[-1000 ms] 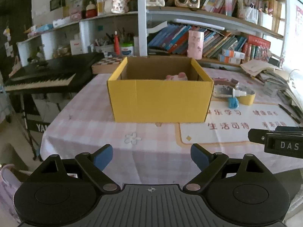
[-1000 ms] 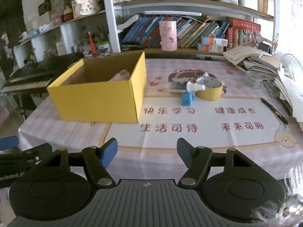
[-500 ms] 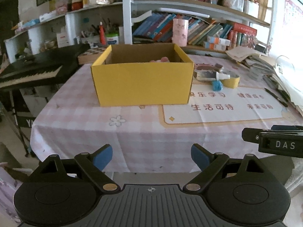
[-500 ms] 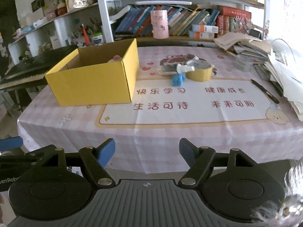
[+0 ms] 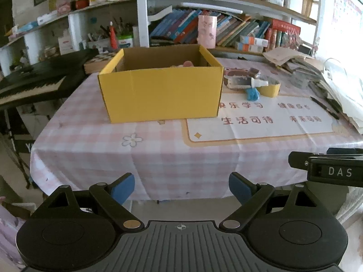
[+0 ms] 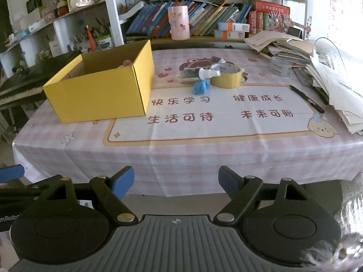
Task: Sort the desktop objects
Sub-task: 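Withdraw both tools and move toward the tape roll and blue cloth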
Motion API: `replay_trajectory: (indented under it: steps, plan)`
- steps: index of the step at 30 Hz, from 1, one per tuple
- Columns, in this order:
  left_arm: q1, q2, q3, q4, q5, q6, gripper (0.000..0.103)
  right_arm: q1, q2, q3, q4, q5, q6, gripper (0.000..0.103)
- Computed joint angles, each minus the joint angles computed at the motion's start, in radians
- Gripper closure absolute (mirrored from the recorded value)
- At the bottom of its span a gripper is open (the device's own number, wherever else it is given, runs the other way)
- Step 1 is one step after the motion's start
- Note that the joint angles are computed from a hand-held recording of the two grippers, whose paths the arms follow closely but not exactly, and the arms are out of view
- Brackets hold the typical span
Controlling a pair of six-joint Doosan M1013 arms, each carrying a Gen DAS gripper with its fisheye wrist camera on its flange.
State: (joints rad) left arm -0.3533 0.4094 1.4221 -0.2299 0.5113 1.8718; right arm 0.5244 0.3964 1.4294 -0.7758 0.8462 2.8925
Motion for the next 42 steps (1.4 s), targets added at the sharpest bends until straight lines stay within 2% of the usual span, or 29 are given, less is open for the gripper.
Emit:
replay_trajectory:
  steps: [8, 23, 34, 42]
  plan:
    - [-0.010, 0.025, -0.036, -0.031, 0.034, 0.046, 0.011, -0.007, 0.000, 0.000, -0.003, 0.019, 0.000, 0.022]
    - [-0.054, 0.085, -0.124, -0.131, 0.097, 0.176, 0.011, -0.050, -0.034, 0.041, -0.013, 0.087, 0.070, 0.022]
    - [-0.087, 0.127, -0.187, -0.157, 0.132, 0.207, 0.011, -0.101, -0.048, 0.061, 0.034, 0.096, 0.052, 0.022]
    - [-0.120, 0.177, -0.261, -0.133, 0.153, 0.157, 0.011, -0.149, -0.057, 0.072, 0.050, 0.076, 0.012, 0.022]
